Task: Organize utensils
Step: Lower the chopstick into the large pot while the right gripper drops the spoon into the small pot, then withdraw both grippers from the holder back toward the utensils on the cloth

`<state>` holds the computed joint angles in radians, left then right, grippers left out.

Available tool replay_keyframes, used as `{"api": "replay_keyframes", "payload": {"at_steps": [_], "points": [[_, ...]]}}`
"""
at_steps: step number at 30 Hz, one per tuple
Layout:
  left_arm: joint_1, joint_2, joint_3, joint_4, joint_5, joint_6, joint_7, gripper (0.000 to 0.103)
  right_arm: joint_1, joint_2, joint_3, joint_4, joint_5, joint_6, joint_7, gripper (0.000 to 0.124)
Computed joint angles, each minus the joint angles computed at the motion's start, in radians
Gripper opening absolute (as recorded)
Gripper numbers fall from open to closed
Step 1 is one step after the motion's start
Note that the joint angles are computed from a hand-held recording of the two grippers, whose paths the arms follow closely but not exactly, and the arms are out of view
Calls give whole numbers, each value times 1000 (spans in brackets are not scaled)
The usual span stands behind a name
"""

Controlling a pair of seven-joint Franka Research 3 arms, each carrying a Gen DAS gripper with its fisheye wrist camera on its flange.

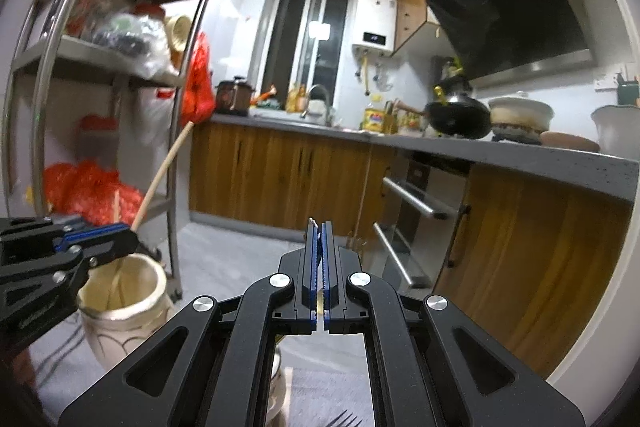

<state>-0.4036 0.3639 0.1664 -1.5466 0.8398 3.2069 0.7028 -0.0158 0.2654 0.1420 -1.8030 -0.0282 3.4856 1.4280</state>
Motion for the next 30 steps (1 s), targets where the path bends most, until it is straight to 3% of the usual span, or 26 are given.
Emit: {"api": "replay_keyframes", "payload": {"at_steps": [3, 11, 20, 22, 25, 30], "points": [[40, -16, -62, -26, -29, -47, 54, 5, -20, 5, 21, 9, -20, -26, 16, 3], [93, -15, -129, -26, -41, -100, 88, 5, -22, 4, 36, 24, 19, -112, -29, 3], [109, -15, -153, -27, -78, -116, 119, 7, 21, 3, 4, 46, 132, -200, -136, 4], [114, -18, -158, -28, -91, -120, 123, 10, -11, 2, 43, 47, 161, -211, -164, 8], [99, -22, -138, -27, -78, -122, 95, 26, -41, -2, 82, 43, 200, -209, -206, 12], [97, -37, -137, -32, -57, -123, 72, 34, -210, -6, 281, 32, 274, -194, -294, 29]]}}
